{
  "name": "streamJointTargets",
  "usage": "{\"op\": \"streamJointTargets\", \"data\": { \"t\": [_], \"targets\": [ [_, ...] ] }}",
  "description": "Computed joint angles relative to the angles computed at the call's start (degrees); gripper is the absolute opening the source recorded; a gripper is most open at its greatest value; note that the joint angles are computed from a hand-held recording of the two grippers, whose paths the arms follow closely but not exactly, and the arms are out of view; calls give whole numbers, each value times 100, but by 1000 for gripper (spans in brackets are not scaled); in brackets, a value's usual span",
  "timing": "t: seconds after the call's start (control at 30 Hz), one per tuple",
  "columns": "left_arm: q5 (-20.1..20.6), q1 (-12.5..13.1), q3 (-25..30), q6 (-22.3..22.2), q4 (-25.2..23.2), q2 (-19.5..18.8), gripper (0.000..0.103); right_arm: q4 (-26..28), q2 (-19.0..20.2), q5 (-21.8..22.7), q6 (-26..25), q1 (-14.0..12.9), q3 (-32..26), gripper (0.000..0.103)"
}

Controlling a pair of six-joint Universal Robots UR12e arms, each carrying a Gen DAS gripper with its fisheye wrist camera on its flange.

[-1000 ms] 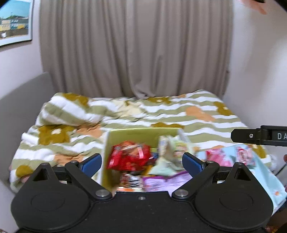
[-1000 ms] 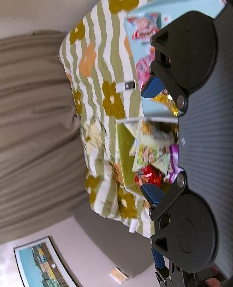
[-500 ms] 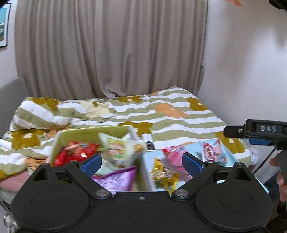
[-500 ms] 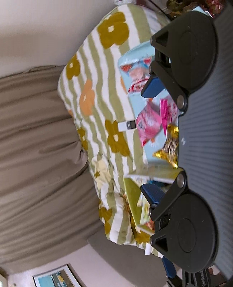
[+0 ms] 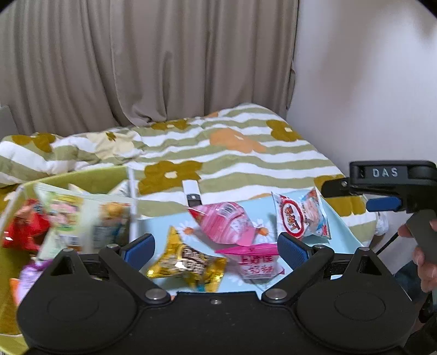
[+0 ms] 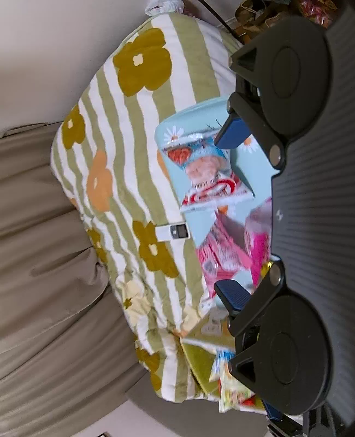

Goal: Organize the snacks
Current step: 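Grasp pink candy bag with left tool while right grasps shrimp flake bag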

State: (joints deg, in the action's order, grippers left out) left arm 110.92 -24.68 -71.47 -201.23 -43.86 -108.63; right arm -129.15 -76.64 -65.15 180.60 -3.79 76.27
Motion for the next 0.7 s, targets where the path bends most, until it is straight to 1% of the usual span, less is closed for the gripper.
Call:
{"op": "streamJointTargets", "data": {
  "t": [0.07,0.27,0.4,0.57,0.7],
  "targets": [
    [-57,-10,123,-36,-87,-129,98,135,147,-11,-103,-11,-148,103],
    [-452,27,382,-228,-315,-463,98,527,549,30,-522,-42,-504,103],
    [-610,42,579,-371,-517,-695,98,672,790,52,-723,-56,-694,103],
    [-671,61,748,-651,-726,-928,98,733,1015,151,-956,-69,-834,103],
    [-697,87,790,-899,-723,-1029,98,845,1141,298,-1114,-68,-906,103]
  ]
}}
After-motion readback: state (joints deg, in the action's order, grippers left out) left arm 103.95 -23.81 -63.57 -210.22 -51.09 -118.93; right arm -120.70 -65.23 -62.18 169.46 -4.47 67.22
